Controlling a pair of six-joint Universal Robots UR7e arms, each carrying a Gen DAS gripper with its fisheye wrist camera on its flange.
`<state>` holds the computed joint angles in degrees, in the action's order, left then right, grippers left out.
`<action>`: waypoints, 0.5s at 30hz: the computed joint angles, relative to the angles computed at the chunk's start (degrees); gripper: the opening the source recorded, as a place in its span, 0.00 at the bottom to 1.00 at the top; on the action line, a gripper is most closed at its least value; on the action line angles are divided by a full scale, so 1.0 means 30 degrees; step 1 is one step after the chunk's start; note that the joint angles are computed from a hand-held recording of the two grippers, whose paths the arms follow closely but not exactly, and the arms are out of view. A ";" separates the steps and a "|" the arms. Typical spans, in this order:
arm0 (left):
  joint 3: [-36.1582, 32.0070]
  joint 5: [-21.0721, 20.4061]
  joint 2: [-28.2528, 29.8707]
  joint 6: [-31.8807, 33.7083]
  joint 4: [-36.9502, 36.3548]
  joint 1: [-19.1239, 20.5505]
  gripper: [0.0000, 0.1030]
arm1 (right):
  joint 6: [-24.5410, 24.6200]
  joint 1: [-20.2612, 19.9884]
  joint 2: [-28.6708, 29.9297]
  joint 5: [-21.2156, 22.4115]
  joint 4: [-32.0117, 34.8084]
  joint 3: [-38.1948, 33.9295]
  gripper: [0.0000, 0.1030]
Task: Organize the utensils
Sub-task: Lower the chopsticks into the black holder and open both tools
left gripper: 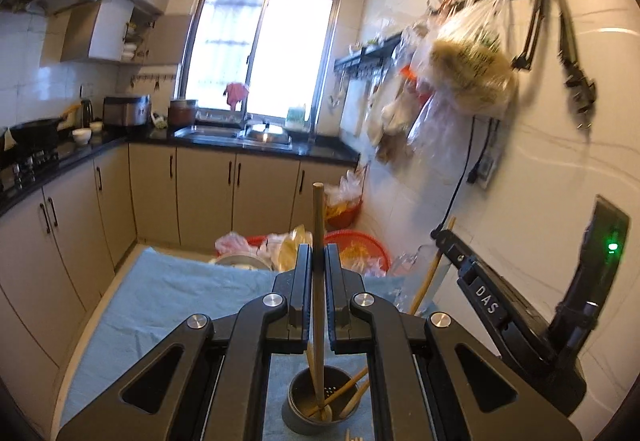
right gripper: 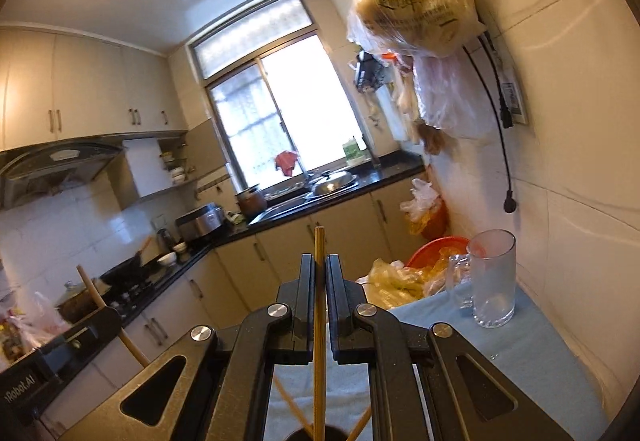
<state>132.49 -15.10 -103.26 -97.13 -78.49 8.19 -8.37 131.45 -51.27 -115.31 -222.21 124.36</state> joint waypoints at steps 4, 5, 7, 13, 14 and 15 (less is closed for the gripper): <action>0.0796 -0.0404 0.0255 0.2357 -0.2981 0.1231 0.05 | -0.0202 -0.0340 0.0876 -0.0190 -0.0563 -0.0159 0.06; 0.0941 -0.0542 0.0284 0.2688 -0.3433 0.1404 0.05 | -0.0258 -0.0425 0.0905 -0.0161 -0.0541 -0.0109 0.06; 0.1075 -0.0689 0.0289 0.2879 -0.3692 0.1603 0.05 | -0.0332 -0.0634 0.1042 -0.0080 -0.0272 0.0053 0.06; 0.0986 -0.1210 -0.0170 0.0961 -0.1774 0.1135 0.06 | -0.0149 -0.0943 0.0968 -0.0185 0.1019 0.0389 0.07; 0.0825 -0.1339 -0.0241 0.0257 -0.0897 0.0906 0.10 | -0.0127 -0.0945 0.0912 -0.0177 0.1047 0.0462 0.07; 0.0682 -0.1457 -0.0352 -0.0461 -0.0029 0.0611 0.18 | -0.0108 -0.0903 0.0863 -0.0215 0.1105 0.0529 0.08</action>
<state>134.54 -19.47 -104.31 -98.52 -78.58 10.02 -8.69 128.74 -48.68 -115.95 -218.90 125.95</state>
